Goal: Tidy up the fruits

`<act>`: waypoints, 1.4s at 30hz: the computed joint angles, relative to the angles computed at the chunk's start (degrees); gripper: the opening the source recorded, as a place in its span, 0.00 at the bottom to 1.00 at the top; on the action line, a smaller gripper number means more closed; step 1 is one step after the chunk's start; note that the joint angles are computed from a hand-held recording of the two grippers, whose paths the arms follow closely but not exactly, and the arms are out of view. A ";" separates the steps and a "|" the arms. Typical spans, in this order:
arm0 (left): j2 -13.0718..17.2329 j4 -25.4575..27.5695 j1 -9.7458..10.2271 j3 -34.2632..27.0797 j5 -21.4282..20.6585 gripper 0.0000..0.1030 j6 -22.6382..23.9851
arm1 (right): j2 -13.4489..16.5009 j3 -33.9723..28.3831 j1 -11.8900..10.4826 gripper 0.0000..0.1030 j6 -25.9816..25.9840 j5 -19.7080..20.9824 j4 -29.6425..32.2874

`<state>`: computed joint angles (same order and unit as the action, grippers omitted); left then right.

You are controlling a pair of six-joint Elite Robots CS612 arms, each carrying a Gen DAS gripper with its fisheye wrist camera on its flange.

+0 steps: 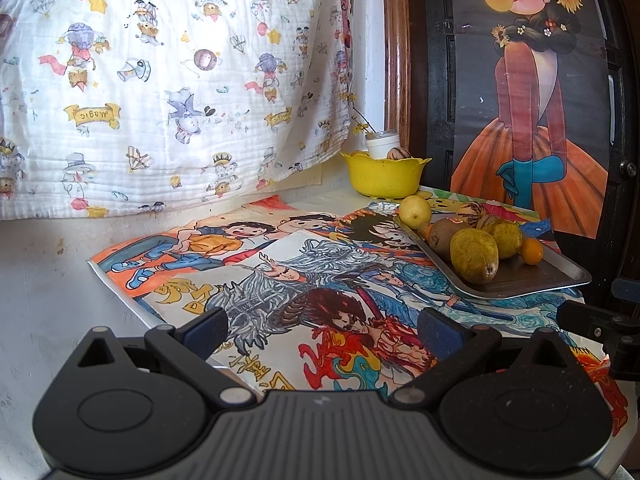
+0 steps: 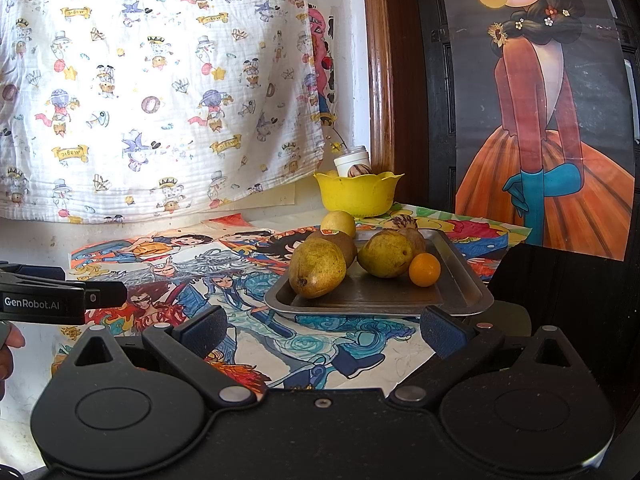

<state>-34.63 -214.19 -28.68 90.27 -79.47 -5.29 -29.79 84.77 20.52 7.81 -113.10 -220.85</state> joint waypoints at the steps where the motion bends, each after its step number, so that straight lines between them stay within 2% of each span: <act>1: 0.00 0.00 0.00 0.00 0.00 1.00 0.00 | 0.00 -0.01 -0.01 0.99 -0.01 0.00 -0.02; 22: -0.91 -1.54 -0.32 -0.15 1.40 1.00 2.77 | -1.16 0.09 -0.76 0.99 -0.03 1.12 -0.33; 42: -0.78 -0.82 -0.27 -0.25 1.16 1.00 3.16 | -1.12 0.18 -0.73 0.99 1.26 1.16 0.56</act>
<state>-35.40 -215.01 -28.95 90.02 -78.31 -2.13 -30.92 84.95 19.79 9.07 -111.93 -220.29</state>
